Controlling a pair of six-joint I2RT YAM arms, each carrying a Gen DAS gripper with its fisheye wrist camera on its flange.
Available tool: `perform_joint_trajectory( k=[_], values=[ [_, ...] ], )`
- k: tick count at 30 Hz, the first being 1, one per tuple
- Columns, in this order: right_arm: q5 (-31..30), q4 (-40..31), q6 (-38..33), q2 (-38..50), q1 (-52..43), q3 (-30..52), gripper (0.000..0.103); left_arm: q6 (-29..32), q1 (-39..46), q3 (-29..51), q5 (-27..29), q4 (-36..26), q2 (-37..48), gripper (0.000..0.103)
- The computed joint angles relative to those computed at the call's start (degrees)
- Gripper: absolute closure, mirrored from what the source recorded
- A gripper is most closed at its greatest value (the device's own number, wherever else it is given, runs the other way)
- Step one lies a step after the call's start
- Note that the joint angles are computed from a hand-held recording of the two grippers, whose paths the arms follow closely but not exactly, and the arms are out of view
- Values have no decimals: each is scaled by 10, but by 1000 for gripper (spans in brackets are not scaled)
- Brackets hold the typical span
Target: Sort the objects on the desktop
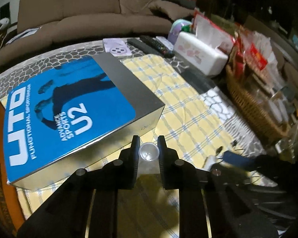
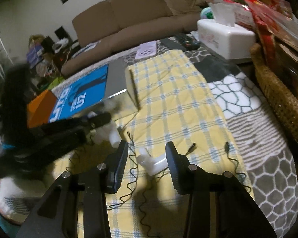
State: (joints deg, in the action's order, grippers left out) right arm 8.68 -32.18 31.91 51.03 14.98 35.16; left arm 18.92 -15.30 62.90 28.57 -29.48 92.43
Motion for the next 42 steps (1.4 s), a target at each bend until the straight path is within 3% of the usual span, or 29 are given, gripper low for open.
perform_joint_trajectory(
  k=[3,4,6,9,13,17,24,32,42],
  values=[
    [6,11,4,14,5,-8,64,8,24,15,21,-31,-12,87],
    [2,18,7,22,2,-14,68,10,29,19,26,-38,-13,87],
    [1,28,6,31,0,-21,84,27,48,27,40,-64,-19,87],
    [0,43,-3,31,6,-26,90,46,66,35,55,-93,-27,87],
    [9,46,-6,13,20,-23,93,77,94,58,79,-144,-36,87],
    [-32,51,11,-33,-9,-24,93,110,129,89,106,-201,-44,87],
    [-54,52,42,-58,14,18,93,240,253,181,142,-337,-30,87],
    [-7,126,73,73,190,120,93,368,420,276,127,-425,61,87],
    [-9,167,61,289,314,284,93,398,509,336,104,-434,160,87]
  ],
)
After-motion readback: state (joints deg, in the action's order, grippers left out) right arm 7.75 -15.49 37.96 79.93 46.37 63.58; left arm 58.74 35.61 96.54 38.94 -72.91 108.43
